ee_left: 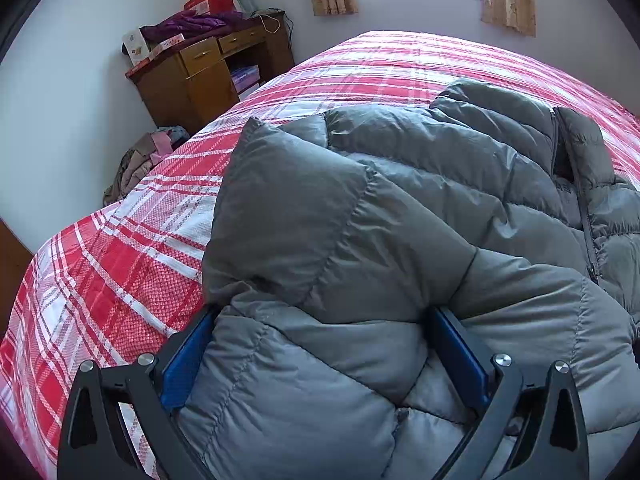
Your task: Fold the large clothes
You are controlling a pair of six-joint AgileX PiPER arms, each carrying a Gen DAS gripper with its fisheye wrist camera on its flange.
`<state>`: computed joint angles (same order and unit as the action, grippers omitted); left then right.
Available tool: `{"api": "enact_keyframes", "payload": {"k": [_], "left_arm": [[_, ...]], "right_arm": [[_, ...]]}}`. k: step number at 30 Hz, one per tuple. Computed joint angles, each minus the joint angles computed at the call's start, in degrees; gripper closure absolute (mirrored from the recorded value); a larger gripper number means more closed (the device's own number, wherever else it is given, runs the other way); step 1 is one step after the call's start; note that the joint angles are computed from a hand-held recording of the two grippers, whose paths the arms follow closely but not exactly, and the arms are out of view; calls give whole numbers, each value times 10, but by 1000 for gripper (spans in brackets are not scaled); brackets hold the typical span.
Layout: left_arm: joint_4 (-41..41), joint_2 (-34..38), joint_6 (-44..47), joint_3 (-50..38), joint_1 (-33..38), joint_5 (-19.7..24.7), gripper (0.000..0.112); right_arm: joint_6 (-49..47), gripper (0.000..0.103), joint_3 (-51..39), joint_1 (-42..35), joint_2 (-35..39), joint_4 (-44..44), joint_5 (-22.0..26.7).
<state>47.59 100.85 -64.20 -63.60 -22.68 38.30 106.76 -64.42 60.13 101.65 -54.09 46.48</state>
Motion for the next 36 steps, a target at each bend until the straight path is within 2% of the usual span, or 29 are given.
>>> {"api": "enact_keyframes", "payload": {"k": [4,18,19,21,23,25,26,28,32,36], "left_arm": [[5,-1,-3,2,-2,3,10],[-1,0,3,-5,-7,13,10],[-11,0,16,-8,-5,14,10],[-86,-13,109,-20,13,13,10],[-162,-38,197,-30,38,15,10],[-216,-81,257,-28,66,-8,10],[-245,-87,294,-43,78,-11,10],[-291,-60,361,-109,91,11,10],[-305,66,403,-315,92,103,10],[-318,207,448,-544,86,194,10]], "right_arm": [[-19,42,-16,0,11,12,15],[-25,42,-21,0,18,14,20],[-25,42,-21,1,19,14,20],[-30,41,-27,-1,23,18,20],[-50,32,-24,-6,14,30,6],[-91,22,-12,-16,-11,62,-24],[-110,16,-7,-22,-25,78,-41],[-163,12,-8,-44,-55,110,-61],[-279,6,-81,-119,-52,174,-58],[-377,5,-180,-200,-3,250,-45]]}}
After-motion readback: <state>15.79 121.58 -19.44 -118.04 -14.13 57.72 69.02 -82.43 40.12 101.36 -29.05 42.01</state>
